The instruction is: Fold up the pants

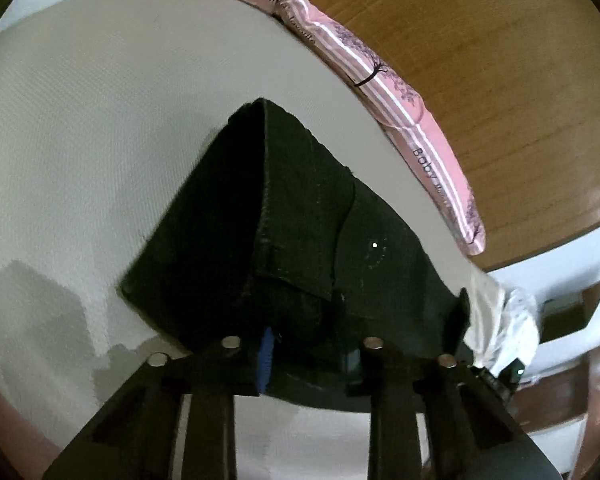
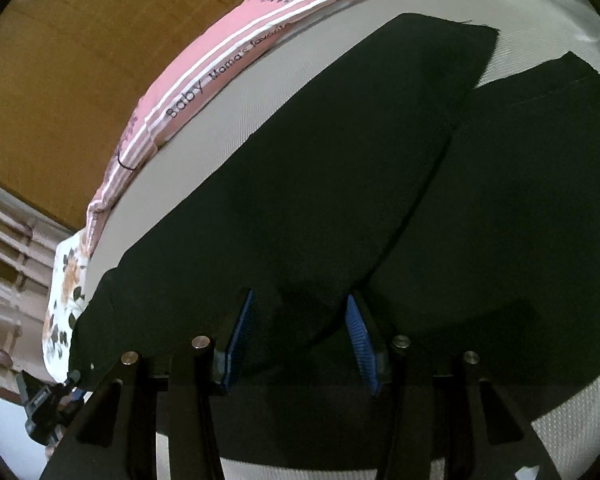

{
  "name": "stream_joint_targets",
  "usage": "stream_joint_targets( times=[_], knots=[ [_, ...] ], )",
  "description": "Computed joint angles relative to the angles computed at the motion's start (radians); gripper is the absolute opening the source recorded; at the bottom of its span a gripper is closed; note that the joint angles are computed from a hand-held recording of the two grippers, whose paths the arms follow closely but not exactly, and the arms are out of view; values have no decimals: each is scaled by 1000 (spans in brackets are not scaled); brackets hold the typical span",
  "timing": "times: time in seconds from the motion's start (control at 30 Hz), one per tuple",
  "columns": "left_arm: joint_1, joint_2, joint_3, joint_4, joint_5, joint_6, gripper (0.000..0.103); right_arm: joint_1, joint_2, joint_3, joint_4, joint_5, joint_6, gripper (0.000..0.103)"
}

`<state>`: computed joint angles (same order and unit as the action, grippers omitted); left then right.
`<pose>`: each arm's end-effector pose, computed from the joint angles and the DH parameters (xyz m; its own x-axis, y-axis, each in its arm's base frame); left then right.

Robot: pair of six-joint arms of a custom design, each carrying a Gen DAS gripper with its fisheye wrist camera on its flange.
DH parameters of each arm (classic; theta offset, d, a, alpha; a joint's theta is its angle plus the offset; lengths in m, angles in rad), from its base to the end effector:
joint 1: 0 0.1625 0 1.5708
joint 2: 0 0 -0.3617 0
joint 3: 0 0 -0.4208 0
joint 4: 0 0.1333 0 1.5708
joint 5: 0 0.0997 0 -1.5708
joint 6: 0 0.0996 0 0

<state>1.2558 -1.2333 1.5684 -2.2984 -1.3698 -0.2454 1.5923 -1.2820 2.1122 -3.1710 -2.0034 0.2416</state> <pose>-0.0547 -0.6623 0.3134 -0.9962 0.0106 -0.0860 0.0456 0.9083 -0.4159 0.1027 -0.5194 0.2031 -0.8911 0.4361 0.1257 0.2037 0.6318 -0.7479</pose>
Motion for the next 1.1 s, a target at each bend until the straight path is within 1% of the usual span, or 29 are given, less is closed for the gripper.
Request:
stream_joint_targets(
  times=[0.03,0.07,0.17,0.2,0.27,0.33,0.43,0.53,0.6,0.67,0.73,0.77,0.8,0.87,0.9,1.0,1.03,1.1],
  knots=[
    [-3,7,-12,12,15,13,22,5,7,-9,2,-16,-5,24],
    [-4,14,-25,22,19,28,21,10,14,-17,7,-36,-12,13],
    [-7,32,-70,62,33,69,20,27,22,-28,10,-80,-10,6],
    [-9,34,-80,69,39,86,20,41,22,-30,16,-110,-1,5],
    [-13,38,-103,85,48,134,20,62,9,-22,38,-148,21,5],
    [-16,41,-129,119,55,179,19,86,-8,-7,56,-172,44,5],
    [-23,53,-164,188,91,240,19,127,-38,22,97,-210,80,5],
    [-22,58,-171,249,137,271,19,136,-75,57,168,-210,137,5],
    [-21,65,-160,273,186,278,19,132,-72,60,211,-221,142,5],
    [-29,65,-134,265,243,285,20,110,-64,57,243,-204,156,5],
    [-43,48,-84,211,288,309,23,99,-55,51,248,-197,139,7],
    [-51,39,-64,193,309,322,24,98,-57,51,243,-193,131,12],
    [-56,36,-56,187,319,333,26,97,-62,51,249,-187,130,20],
    [-67,25,-42,188,336,340,28,87,-86,63,238,-152,119,32],
    [-68,20,-44,199,331,337,31,79,-109,82,207,-138,117,34],
    [-70,-3,-52,240,299,320,40,50,-172,128,143,-106,108,35],
    [-73,-16,-50,254,292,320,40,44,-184,135,128,-113,104,35],
    [-84,-42,-36,266,314,329,40,26,-205,145,97,-136,88,35]
  ],
)
